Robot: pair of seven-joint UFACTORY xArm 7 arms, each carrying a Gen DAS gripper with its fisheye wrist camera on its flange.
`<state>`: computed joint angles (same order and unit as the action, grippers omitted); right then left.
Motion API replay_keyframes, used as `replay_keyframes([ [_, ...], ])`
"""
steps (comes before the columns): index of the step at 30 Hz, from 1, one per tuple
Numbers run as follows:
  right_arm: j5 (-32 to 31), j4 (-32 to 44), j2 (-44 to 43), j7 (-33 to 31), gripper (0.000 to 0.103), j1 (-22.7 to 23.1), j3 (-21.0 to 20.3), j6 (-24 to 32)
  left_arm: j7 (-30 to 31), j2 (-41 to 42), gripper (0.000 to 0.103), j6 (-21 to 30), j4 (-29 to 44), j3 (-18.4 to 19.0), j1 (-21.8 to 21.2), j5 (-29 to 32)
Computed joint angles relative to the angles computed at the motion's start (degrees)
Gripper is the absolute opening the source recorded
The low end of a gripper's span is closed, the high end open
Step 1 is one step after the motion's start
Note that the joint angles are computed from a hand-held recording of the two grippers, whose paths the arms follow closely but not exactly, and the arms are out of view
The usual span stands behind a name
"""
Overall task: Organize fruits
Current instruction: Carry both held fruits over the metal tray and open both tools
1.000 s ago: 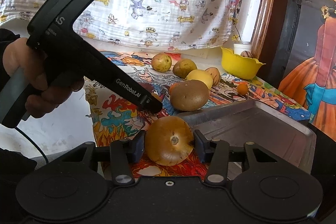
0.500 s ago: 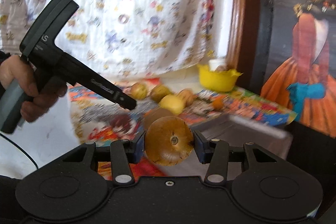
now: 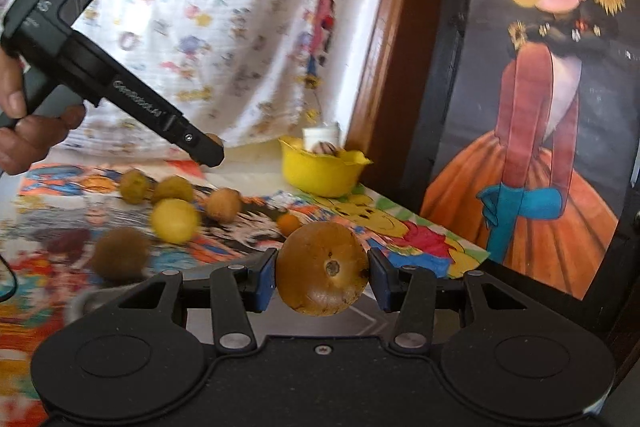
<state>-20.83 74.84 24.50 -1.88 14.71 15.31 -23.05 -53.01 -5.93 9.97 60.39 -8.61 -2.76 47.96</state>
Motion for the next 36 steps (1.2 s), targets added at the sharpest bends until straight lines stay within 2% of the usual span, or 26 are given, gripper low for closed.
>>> replay_keyframes([
  [3, -1.9, 8.0, 6.3, -0.8, 0.049, -1.7, 1.6, 3.7, 6.1, 6.7, 0.028, -0.7, 5.0, 1.5, -1.8, -6.1],
  [5, -1.7, 12.6, 9.8, -2.2, 0.049, -1.9, 2.1, 6.3, 11.8, 11.3, 0.028, -1.0, 8.2, 2.2, -2.6, -12.3],
  [9, 0.2, 22.1, 16.7, -6.1, 0.049, -2.3, 4.2, 12.4, 23.4, 18.7, 0.028, -1.6, 13.6, 0.5, -1.2, -25.2],
  [13, 3.1, 28.4, 21.1, -9.5, 0.049, -1.2, 4.5, 16.4, 30.1, 24.2, 0.028, -0.2, 18.3, -0.5, -0.5, -32.6],
  [21, 8.9, 35.4, 25.1, -14.5, 0.05, 2.4, 2.1, 21.0, 36.6, 29.9, 0.028, 3.7, 24.9, 2.8, -4.2, -39.4],
  [25, 11.8, 35.7, 25.3, -16.7, 0.05, 3.1, 1.4, 21.3, 38.3, 31.5, 0.028, 6.0, 27.2, 5.3, -6.5, -41.5],
  [31, 15.4, 34.9, 24.8, -18.6, 0.051, 4.3, -0.2, 20.3, 39.6, 32.8, 0.029, 9.2, 29.3, 6.5, -7.7, -43.3],
  [36, 16.3, 32.2, 23.4, -18.7, 0.062, 4.7, -1.0, 18.1, 38.4, 32.5, 0.032, 10.0, 29.5, 7.7, -8.8, -42.9],
])
